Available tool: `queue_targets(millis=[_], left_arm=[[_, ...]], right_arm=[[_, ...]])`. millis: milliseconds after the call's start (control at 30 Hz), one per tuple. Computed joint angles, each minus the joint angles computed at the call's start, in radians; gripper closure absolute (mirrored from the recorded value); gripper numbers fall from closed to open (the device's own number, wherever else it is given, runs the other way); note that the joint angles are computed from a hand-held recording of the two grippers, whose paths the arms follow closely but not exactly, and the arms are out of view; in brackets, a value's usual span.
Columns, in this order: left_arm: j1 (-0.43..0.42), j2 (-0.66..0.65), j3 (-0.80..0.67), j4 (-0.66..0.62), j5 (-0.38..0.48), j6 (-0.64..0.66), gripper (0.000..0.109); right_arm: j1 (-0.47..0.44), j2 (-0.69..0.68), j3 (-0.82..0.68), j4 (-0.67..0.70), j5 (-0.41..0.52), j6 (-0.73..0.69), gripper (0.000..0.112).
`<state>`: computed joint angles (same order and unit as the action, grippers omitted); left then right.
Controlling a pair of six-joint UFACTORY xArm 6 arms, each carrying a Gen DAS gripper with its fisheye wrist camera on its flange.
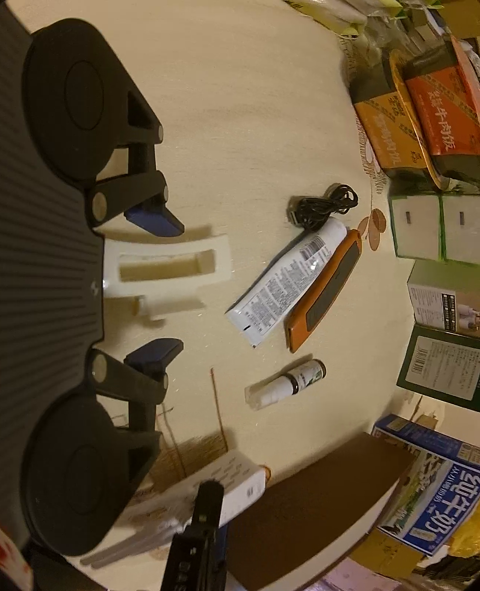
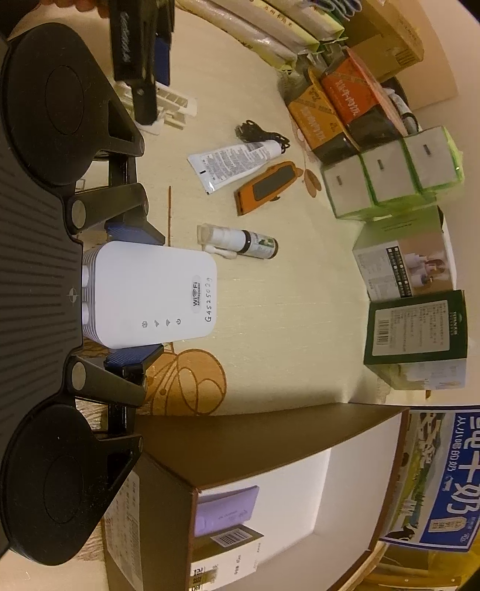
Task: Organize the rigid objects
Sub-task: 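Grasp the white plastic holder with the left gripper while the right holds the extender, then carry the extender and white holder over the shoebox and lower them in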
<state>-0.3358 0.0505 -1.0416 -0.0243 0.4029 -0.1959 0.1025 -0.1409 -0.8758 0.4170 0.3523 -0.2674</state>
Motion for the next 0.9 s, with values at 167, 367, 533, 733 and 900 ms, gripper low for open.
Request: queue_targets(millis=[167,367,533,733,900], left_arm=[[0.002,0.033,-0.045,0.024,0.050,-0.005,0.073],[-0.005,-0.012,-0.019,0.063,0.034,-0.044,0.074],[-0.021,-0.056,-0.027,0.087,0.044,-0.067,0.074],[-0.054,-0.081,-0.070,0.116,0.057,-0.082,0.074],[-0.088,-0.080,-0.124,0.117,0.060,-0.081,0.074]], right_arm=[[-0.001,-0.015,0.006,0.007,0.000,-0.008,0.060],[0.005,-0.051,0.018,0.050,0.000,-0.052,0.060],[0.011,-0.090,0.026,0.095,0.000,-0.093,0.060],[0.007,-0.148,0.039,0.121,0.000,-0.115,0.060],[-0.018,-0.201,0.047,0.133,0.008,-0.131,0.060]])
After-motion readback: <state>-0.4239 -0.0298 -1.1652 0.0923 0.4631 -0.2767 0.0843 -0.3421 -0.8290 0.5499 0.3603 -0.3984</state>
